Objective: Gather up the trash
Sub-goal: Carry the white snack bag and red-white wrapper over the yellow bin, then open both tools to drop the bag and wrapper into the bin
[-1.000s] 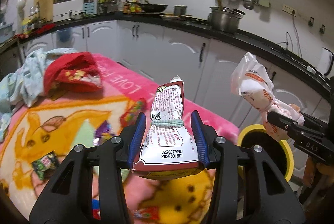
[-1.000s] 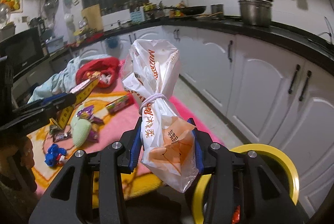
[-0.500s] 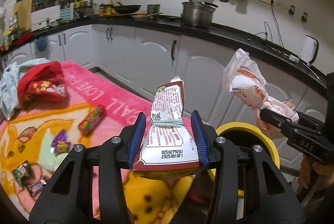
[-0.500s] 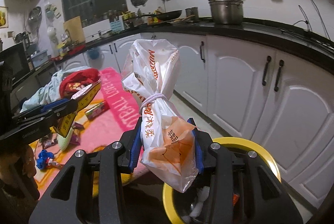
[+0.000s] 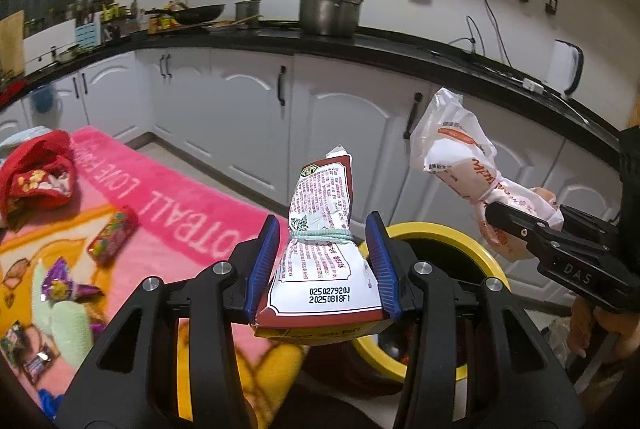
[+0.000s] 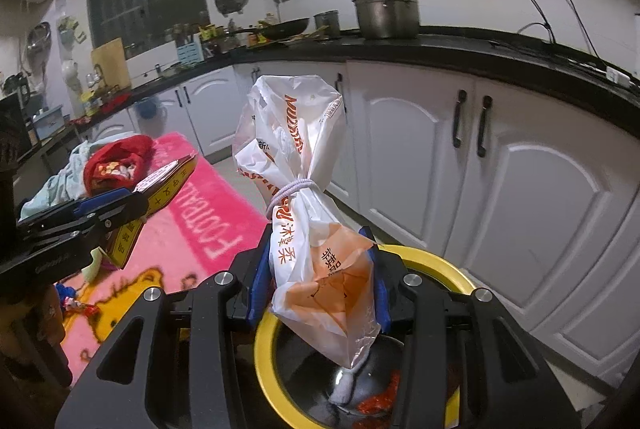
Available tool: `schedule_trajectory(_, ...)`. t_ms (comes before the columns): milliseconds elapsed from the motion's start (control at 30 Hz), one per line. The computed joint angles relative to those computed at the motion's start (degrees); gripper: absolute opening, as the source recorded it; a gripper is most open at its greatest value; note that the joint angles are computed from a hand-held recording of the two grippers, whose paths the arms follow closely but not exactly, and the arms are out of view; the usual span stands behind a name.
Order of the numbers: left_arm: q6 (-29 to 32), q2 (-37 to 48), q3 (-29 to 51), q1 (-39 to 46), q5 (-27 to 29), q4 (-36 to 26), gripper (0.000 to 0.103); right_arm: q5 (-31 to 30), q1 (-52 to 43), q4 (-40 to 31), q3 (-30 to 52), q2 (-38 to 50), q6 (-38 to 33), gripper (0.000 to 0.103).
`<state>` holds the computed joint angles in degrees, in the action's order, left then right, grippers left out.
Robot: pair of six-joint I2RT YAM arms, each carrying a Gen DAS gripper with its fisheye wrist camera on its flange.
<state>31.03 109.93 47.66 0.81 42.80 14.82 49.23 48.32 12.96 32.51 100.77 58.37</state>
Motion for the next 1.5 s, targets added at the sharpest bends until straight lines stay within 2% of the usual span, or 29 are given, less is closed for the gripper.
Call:
schedule_trajectory(467,1.36,3.49,-3.47,-7.05,-2.63,3.96,0.037,-0.88,-0.6,1.85,-7.51,0.37,7.43,0.039)
schedule_trajectory(1133,2.96,14.33,-0.83,-13.99,-7.77,5.48,0.037,-9.24,-4.66,13.75,-12.08,11.43,11.88,0.041)
schedule_trajectory(1300,2.8,15.92,0.21,-14.84,-8.63,5.11,0.037,-10.87,-5.72,16.81,-12.81,13.1,11.79,0.045)
schedule_trajectory(1333,2.63,16.01,0.42,-15.11,-8.8,4.95,0.027,-11.07,-6.05,17.1,-12.87,13.24,11.65,0.046)
schedule_trajectory(1500,2.3,16.53,1.81,-15.84,-9.43,3.42,0.027,-11.94,-7.23,19.98,-14.33,13.88,12.41,0.054)
